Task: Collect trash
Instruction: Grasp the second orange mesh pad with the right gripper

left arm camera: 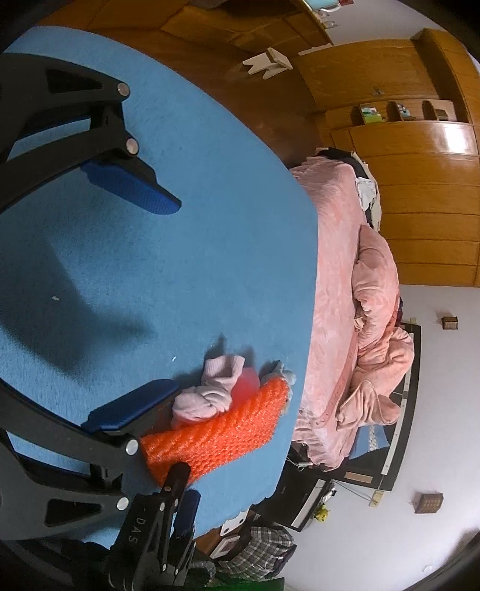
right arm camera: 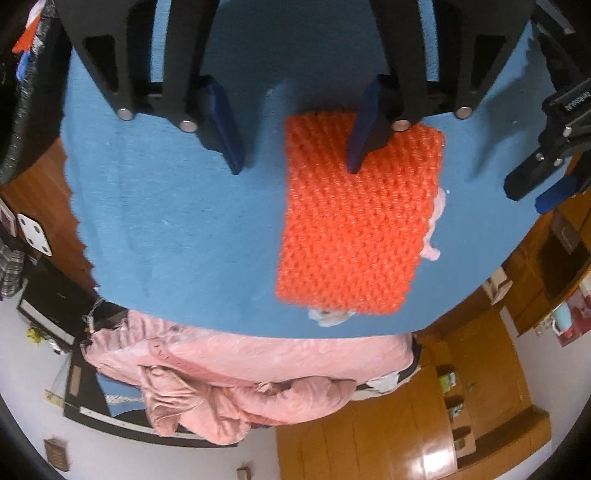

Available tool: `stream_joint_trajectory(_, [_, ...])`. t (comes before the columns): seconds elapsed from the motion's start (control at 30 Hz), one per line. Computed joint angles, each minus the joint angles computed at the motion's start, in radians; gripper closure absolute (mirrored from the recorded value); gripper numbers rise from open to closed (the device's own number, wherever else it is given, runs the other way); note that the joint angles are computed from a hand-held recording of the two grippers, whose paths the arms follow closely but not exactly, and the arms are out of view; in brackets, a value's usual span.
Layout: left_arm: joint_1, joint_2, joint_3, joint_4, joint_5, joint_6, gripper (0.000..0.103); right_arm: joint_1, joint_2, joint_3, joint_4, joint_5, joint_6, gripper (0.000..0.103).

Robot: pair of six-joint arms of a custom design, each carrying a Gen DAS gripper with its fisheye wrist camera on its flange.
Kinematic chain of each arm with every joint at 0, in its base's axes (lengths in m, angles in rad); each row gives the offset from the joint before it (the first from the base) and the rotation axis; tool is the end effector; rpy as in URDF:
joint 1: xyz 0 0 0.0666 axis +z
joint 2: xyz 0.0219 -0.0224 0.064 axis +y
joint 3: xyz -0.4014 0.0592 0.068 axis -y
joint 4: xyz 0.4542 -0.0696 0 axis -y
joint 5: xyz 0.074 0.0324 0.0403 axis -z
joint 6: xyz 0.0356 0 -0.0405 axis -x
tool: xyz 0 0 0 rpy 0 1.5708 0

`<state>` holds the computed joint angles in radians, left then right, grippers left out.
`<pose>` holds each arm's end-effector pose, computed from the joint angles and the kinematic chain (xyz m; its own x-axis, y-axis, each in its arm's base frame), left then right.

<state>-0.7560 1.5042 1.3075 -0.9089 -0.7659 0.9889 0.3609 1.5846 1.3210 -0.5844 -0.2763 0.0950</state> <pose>0.4190 -0.3617 0.3577 -0.5815 -0.2794 -0.7641 -0.3958 0.9177 -0.0343 0.5631 0.2225 0.3314 -0.6502 -0.3430 -0.6779 -0.5728 0.8075 0.1409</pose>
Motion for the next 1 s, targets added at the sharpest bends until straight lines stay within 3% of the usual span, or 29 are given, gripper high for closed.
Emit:
stream_joint_trajectory(0.07, [0.0,0.003,0.003,-0.008,0.001,0.004,0.015,0.0,-0.001,-0.002,0.0,-0.037,0.019,0.078])
stream_joint_trajectory(0.2, [-0.002,0.009,0.01,-0.019,-0.001,0.004,0.015,0.004,-0.006,-0.009,0.013,-0.055,0.022,0.088])
stream_joint_trajectory(0.53, [-0.006,0.015,0.016,-0.018,-0.004,-0.004,0.015,-0.056,-0.068,-0.041,0.084,-0.111,-0.057,0.09])
stream_joint_trajectory(0.73, [-0.009,0.032,0.033,0.044,0.014,-0.033,0.015,-0.098,-0.056,-0.025,0.067,-0.042,-0.074,0.09])
stream_joint_trajectory(1.0, [0.012,0.128,0.136,0.102,0.072,-0.126,0.015,-0.119,-0.013,-0.005,0.023,0.012,-0.071,0.09])
